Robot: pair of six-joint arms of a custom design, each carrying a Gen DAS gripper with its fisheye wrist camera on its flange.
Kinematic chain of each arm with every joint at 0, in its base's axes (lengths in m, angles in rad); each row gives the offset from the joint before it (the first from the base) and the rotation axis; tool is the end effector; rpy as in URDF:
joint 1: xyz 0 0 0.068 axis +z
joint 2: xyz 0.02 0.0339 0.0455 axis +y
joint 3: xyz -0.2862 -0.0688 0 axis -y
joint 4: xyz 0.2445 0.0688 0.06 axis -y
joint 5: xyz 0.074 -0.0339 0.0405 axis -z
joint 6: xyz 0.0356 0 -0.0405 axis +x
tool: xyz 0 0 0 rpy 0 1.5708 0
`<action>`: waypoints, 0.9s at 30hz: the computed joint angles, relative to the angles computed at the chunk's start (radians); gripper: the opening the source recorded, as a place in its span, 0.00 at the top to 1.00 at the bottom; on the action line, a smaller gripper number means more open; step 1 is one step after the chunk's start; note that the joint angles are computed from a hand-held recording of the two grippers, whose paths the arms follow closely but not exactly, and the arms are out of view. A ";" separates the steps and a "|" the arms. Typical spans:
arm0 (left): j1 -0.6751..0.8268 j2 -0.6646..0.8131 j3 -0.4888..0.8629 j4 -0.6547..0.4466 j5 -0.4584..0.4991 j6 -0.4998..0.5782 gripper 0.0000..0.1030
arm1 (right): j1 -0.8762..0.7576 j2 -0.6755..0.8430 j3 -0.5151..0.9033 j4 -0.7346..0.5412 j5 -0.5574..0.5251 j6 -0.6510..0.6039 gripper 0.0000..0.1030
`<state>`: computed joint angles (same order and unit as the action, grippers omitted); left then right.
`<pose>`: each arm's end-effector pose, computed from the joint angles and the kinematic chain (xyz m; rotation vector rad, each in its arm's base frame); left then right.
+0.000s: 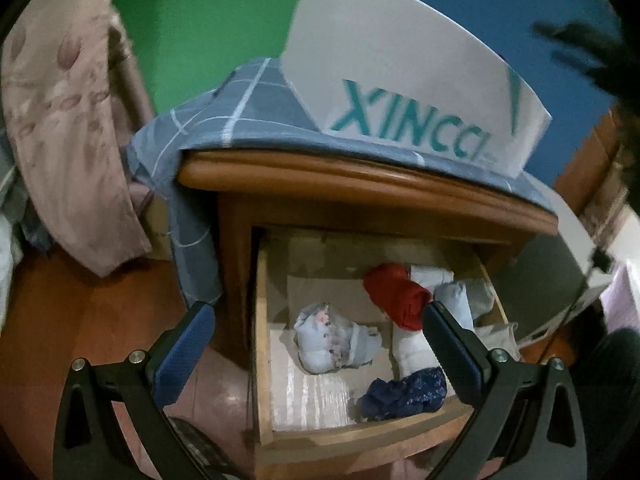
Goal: Take underwear out of drawer
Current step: 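Open the right tool to drop the purple bra into the box, then lower the left tool into the drawer toward the red item while the right tool withdraws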
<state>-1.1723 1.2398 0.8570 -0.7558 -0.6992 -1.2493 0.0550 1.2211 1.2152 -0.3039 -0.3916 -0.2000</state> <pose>0.1059 -0.1926 0.2566 -0.2771 2.3299 -0.1801 0.2675 0.0283 0.4083 -0.4997 1.7968 0.2675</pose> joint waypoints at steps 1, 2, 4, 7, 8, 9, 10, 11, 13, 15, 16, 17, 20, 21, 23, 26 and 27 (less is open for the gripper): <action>-0.006 0.017 0.008 0.009 0.002 0.009 0.01 | -0.069 -0.066 -0.072 0.047 -0.072 -0.004 0.15; -0.013 0.041 0.019 0.023 0.010 0.019 0.01 | -0.184 -0.157 -0.184 0.103 -0.183 -0.033 0.14; -0.011 0.103 0.046 0.053 0.050 0.049 0.01 | -0.317 -0.241 -0.337 0.123 -0.265 -0.167 0.15; 0.018 0.235 0.113 0.097 0.160 0.112 0.01 | -0.447 -0.248 -0.489 0.055 -0.253 -0.350 0.15; 0.028 0.288 0.152 0.092 0.186 0.134 0.01 | -0.452 -0.179 -0.454 -0.037 -0.227 -0.347 0.15; 0.038 0.348 0.208 0.064 0.207 0.153 0.01 | -0.467 -0.143 -0.426 -0.072 -0.248 -0.328 0.15; 0.045 0.393 0.256 0.036 0.218 0.166 0.02 | -0.487 -0.117 -0.426 -0.055 -0.290 -0.310 0.14; 0.054 0.442 0.313 0.005 0.226 0.186 0.02 | -0.481 -0.102 -0.437 -0.027 -0.273 -0.311 0.15; 0.069 0.497 0.380 -0.008 0.244 0.227 0.02 | -0.428 -0.062 -0.435 -0.030 -0.155 -0.321 0.15; 0.094 0.552 0.453 -0.029 0.265 0.279 0.02 | -0.423 -0.013 -0.414 -0.080 -0.137 -0.320 0.14; 0.111 0.570 0.474 -0.010 0.293 0.318 0.02 | -0.420 0.015 -0.394 -0.109 -0.150 -0.309 0.14; 0.130 0.576 0.478 0.021 0.321 0.359 0.02 | -0.412 0.028 -0.384 -0.118 -0.155 -0.293 0.14; 0.146 0.658 0.583 -0.057 0.290 0.414 0.05 | -0.419 0.047 -0.366 -0.118 -0.195 -0.283 0.14; 0.150 0.671 0.595 -0.064 0.289 0.421 0.10 | -0.426 0.044 -0.365 -0.116 -0.212 -0.288 0.14; 0.156 0.717 0.630 -0.102 0.288 0.419 0.27 | -0.433 0.041 -0.362 -0.130 -0.248 -0.309 0.14; 0.179 0.748 0.625 -0.078 0.338 0.430 0.38 | -0.431 0.050 -0.338 -0.175 -0.273 -0.341 0.14; 0.184 0.751 0.618 -0.071 0.340 0.424 0.38 | -0.416 0.054 -0.333 -0.171 -0.268 -0.332 0.14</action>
